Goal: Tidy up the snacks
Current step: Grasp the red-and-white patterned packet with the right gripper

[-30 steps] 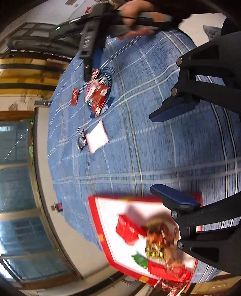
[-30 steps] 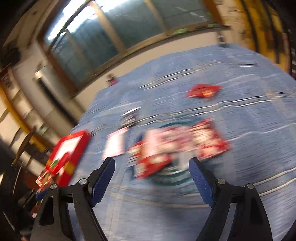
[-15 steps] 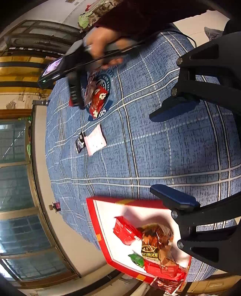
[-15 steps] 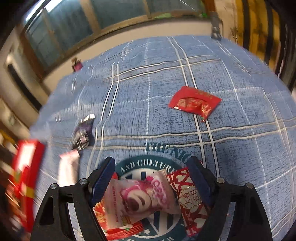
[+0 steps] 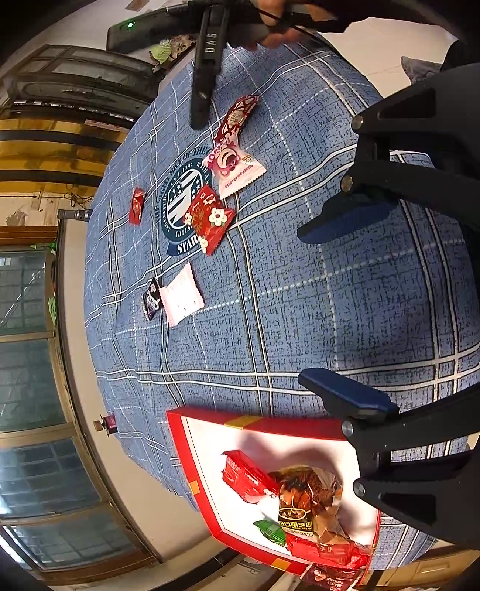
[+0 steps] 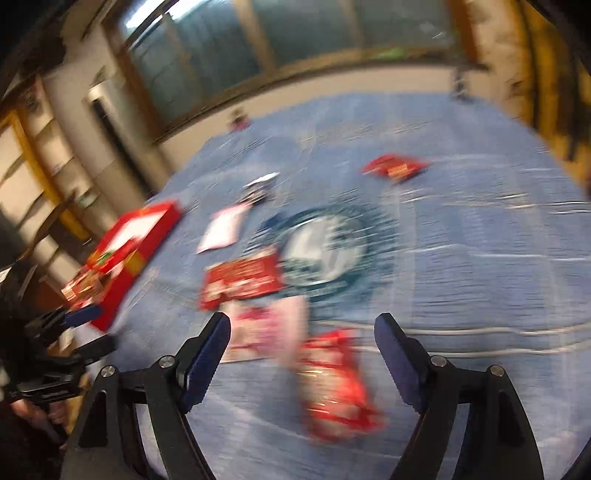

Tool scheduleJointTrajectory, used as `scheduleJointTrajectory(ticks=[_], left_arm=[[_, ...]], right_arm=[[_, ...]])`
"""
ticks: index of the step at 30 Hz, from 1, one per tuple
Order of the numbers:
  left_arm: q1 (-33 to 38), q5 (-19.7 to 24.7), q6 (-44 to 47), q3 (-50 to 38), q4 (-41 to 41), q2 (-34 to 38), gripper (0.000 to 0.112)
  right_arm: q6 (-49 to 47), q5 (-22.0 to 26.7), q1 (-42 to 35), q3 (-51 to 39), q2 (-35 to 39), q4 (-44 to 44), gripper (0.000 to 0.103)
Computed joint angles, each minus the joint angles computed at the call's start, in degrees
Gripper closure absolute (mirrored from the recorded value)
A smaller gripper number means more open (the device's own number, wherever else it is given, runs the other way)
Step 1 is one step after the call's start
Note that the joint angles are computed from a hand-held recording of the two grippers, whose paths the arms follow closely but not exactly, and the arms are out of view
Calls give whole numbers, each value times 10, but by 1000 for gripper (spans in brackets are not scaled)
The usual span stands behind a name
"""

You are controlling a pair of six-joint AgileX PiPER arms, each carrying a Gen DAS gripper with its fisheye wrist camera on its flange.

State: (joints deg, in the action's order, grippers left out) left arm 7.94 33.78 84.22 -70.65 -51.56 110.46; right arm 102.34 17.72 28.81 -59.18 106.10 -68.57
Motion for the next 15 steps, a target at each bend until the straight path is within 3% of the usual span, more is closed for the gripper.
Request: scheduleJointTrajectory(ticks=[4, 7, 11, 13, 15], left_arm=[[-4, -3, 22, 15, -15, -12, 43], [-7, -1, 27, 19, -19, -16, 43], [-20, -9, 49, 27, -29, -21, 43], [-26, -13, 69, 35, -40, -27, 43], [-30, -11, 76, 39, -44, -32, 43]], right_arm=[[12, 7, -28, 42, -23, 19, 19], [-54, 28, -10, 32, -7, 69, 21], [-43, 41, 34, 28, 7, 22, 22], [-91, 48, 45, 8, 26, 67, 27], [-117, 100, 63, -22, 52, 76, 36]])
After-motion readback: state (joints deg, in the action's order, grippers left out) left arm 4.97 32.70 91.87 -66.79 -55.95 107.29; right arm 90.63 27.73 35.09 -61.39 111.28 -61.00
